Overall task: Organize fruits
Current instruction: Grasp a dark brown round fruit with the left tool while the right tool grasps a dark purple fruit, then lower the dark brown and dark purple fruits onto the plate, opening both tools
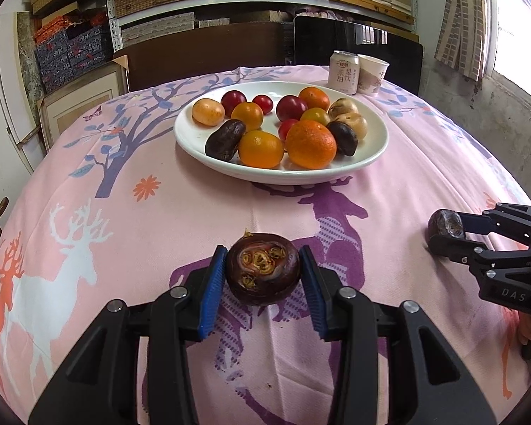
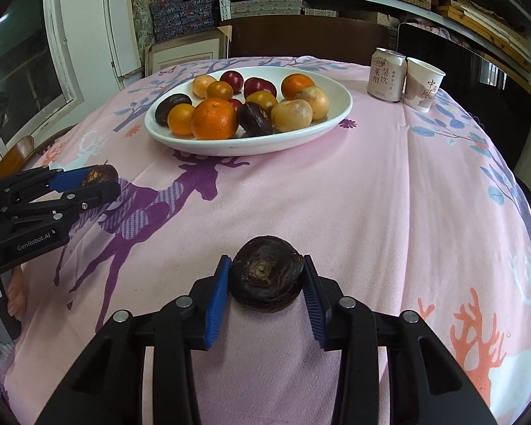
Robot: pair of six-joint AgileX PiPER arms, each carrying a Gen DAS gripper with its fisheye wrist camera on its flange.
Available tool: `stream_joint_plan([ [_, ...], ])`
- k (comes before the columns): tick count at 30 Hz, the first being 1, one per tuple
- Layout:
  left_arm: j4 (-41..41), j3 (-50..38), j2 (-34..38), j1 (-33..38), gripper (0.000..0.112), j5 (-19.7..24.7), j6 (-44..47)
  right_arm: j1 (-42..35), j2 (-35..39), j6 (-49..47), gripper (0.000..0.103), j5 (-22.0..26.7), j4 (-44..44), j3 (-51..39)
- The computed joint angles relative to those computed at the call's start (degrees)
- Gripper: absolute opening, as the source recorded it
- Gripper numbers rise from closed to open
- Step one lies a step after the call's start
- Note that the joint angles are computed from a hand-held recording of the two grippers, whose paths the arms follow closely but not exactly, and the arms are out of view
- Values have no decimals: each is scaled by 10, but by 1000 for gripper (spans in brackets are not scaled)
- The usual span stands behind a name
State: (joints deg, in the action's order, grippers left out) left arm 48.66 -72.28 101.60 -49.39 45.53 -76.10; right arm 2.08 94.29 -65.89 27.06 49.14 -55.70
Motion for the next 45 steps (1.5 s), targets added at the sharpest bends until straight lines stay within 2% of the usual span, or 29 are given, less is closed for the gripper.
stream_joint_plan([
  [8,25,1,-13,-8,41,9,-18,-41,-18,-82,40,31,111,10],
  [11,6,-21,-23,15,41,-7,15,-51,-19,-55,40,64,119,-28],
  [13,-15,-64,-13,38,41,-3,60,-42,-3,16,40,82,87,-91],
  [19,-83,-203,47,112,41,-6,162,13,70,150,40,70,14,-244],
  [22,-99,-266,85,135,41,5,194,38,107,197,40,58,-19,-298],
  [29,-166,-398,185,183,41,23,277,86,207,330,40,47,-160,-422],
  [30,-176,-409,197,188,43,20,287,86,214,337,41,48,-171,-428],
  [31,-179,-420,209,189,47,24,294,85,219,331,55,46,-169,-430],
  [32,-176,-425,216,188,60,25,295,82,220,323,67,39,-163,-426],
  [33,-167,-423,220,187,67,21,290,78,217,307,72,25,-145,-415],
  [40,-124,-399,206,168,76,19,256,55,198,306,73,25,-119,-395],
  [42,-100,-374,188,158,89,18,226,51,182,306,77,16,-113,-375],
  [45,-49,-300,141,134,91,14,160,43,150,279,82,0,-74,-330],
])
